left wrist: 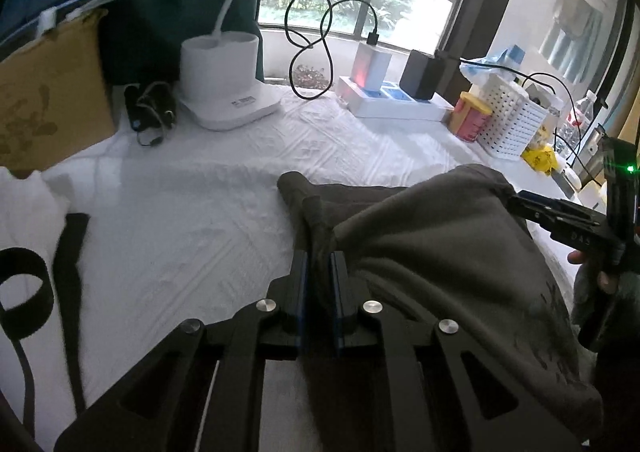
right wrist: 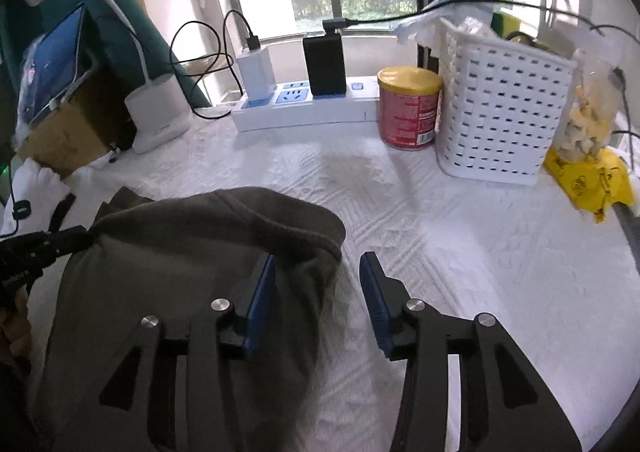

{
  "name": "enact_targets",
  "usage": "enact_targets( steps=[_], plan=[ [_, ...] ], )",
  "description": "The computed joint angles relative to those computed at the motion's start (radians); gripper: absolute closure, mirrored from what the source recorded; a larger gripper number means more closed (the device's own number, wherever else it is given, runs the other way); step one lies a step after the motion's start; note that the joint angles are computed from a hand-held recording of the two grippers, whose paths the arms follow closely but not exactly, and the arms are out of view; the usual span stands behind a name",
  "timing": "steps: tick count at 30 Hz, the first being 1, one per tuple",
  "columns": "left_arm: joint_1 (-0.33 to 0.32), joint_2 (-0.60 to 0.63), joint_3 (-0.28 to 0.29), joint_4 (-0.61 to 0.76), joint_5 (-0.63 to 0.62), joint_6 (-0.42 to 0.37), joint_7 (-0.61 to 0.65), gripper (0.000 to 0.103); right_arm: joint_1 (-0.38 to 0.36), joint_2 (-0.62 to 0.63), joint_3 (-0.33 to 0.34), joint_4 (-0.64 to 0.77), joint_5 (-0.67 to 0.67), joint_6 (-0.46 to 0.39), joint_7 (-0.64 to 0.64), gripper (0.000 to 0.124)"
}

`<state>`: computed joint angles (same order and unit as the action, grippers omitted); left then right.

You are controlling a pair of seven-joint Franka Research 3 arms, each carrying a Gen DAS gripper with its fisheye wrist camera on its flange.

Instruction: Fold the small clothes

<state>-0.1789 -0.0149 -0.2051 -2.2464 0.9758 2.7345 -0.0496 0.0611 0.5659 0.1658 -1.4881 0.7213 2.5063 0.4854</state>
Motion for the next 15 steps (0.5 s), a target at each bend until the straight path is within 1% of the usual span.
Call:
enact_targets(
  steps=[4, 6, 10, 15],
  plan=[
    [-0.011, -0.031, -0.014, -0.024, -0.020, -0.016, -0.001, 0.092, -0.018, -0.065, 0.001, -0.090, 0.029, 0.017, -0.035, 0.077],
    [-0.014, -0.047, -0.021, -0.042, -0.033, 0.004, 0.001, 0.092, -0.023, -0.096, -0.002, -0.132, 0.047, 0.023, -0.053, 0.077],
    [-0.016, -0.077, -0.042, -0.070, -0.002, 0.041, -0.052, 0.092, -0.034, -0.163, -0.014, -0.225, 0.094, 0.023, -0.095, 0.077],
    [-0.034, -0.097, -0.069, -0.078, -0.013, 0.041, -0.039, 0.092, -0.035, -0.247, -0.035, -0.333, 0.160, 0.015, -0.150, 0.077]
  ],
)
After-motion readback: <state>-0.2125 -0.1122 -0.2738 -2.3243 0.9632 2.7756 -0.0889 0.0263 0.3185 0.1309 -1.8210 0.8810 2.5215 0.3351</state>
